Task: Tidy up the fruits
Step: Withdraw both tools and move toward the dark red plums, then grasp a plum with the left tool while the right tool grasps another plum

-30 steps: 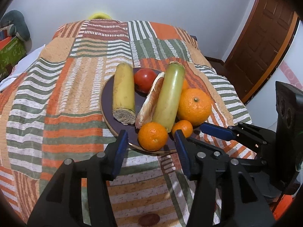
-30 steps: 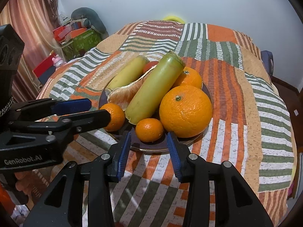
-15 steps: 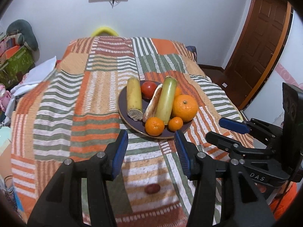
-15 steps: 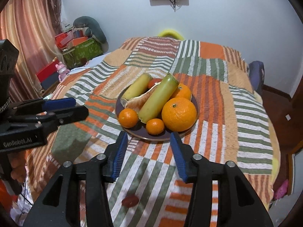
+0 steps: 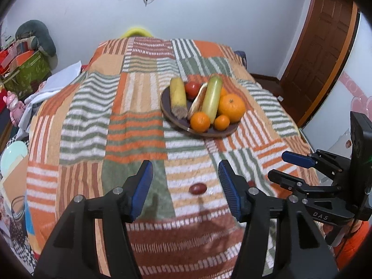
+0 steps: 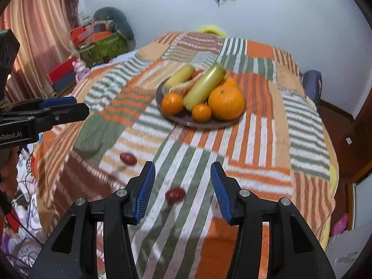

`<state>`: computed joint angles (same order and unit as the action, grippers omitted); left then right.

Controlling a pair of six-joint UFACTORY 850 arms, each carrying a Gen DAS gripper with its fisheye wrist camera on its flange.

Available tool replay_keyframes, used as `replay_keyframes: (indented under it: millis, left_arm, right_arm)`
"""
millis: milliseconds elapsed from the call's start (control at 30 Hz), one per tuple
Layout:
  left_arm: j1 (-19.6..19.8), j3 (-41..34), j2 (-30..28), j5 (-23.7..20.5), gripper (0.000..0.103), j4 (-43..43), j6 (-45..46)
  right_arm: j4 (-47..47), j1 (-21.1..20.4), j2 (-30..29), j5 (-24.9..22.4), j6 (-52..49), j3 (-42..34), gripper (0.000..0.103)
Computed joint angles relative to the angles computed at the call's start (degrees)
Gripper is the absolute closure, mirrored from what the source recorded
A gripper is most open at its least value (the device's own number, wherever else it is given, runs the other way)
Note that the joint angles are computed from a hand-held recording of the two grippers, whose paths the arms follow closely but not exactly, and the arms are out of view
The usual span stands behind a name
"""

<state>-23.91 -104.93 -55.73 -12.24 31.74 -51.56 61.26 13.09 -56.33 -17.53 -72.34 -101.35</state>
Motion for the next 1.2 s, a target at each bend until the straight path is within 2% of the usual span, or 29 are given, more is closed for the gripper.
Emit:
replay_keyframes:
  millis: [200, 267, 433, 533, 800, 1033, 1133, 1200]
  left_arm:
    - [-0.8, 1.4, -0.5, -1.0, 0.045, 1.3, -0.1]
    - [-0.8, 1.1, -1.2, -1.0, 0.045, -2.5, 3.5]
    - [-0.4, -1.3, -3.8, -1.2, 0.056, -19.4, 19.2]
    - [-0.3, -3.3, -5.5, -2.5, 0.061, -24.7, 24.8]
    - [-0.2, -8.7, -9.5, -5.9, 0.061, -34.7, 35.0]
    - [-0.2, -12.9, -12.2, -7.9, 0.061, -35.3, 34.9]
    - [-0.3, -14.7, -13.3, -8.4, 0.062, -32.0, 30.8]
    - [-0.3, -15.7, -13.9, -8.8, 0.075, -30.2, 28.6]
  right_arm:
    - [-4.2, 0.5, -1.2, -0.4, 3.4, 0.6, 0.057]
    - [-5.4, 0.6, -1.6, -0.6, 4.3, 0.7, 0.057]
    - [-9.4, 0.5, -3.7, -3.3, 8.4, -1.6, 0.057]
    - [-10.4, 0.4, -4.6, -4.0, 9.3, -2.7, 0.057]
    - [-8.6, 0.1, -5.4, -4.5, 7.3, -3.5, 0.08]
    - [-3.9, -0.4, -4.8, -4.4, 3.5, -2.8, 0.081]
    - [-1.5, -0.7, -4.3, -4.4, 1.6, -2.3, 0.081]
    - [-0.1, -0.9, -3.9, -4.4, 0.5, -1.9, 0.081]
